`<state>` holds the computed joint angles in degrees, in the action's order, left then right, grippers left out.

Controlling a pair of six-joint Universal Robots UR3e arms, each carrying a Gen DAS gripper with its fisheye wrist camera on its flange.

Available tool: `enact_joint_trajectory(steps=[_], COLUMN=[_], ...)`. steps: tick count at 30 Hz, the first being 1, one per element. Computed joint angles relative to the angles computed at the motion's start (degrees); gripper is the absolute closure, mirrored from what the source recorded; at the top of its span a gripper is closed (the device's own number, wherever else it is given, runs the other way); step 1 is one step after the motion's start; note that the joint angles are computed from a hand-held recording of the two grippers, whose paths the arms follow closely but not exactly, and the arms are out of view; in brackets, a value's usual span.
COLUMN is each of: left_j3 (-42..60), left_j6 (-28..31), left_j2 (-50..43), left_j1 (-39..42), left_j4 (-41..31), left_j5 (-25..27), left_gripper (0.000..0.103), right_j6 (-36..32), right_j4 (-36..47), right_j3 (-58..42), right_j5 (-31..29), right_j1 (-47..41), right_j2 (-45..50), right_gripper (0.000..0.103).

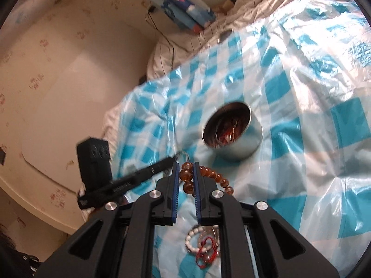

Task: Organize jewelry
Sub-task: 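Carry the bangle and amber beads over the tin and open both grippers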

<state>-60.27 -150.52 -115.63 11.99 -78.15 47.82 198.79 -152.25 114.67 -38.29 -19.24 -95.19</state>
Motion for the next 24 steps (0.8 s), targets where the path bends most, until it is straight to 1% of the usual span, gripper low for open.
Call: enact_joint_trajectory(steps=[4,9,14,18,24], left_j3=[0.61,2.36,4.66,6.2,9.29], left_j6=[-1.3,-2.49,-4.85,-7.5,-12.03], left_j2=[-0.76,-2.01,-3.98,-5.63,-8.92], left_j1=[-0.81,-1.38,-1.78,-2.59,-3.93], left_j4=[1.69,2.72,3.77,5.36,7.88], left_j5=[-0.57,-1.23,-2.17,-3.03,-3.75], left_gripper=[0.098,0.098,0.098,0.098,0.098], right_j6=[3.99,7.94,11.68,14.7,21.48], right_j4=[-6.87,-12.2,-17.22,-20.89,-28.17], right_j3=[0.96,0.23,-0.44,-2.47,-6.94], right_j5=[1.2,1.88,2.84,2.44,1.82], right_j1=[-1.53,-2.74,-3.19,-2.23,-0.77], right_j2=[0.91,3.1,6.06,9.21,15.55], right_gripper=[0.091,0.091,0.091,0.09,0.09])
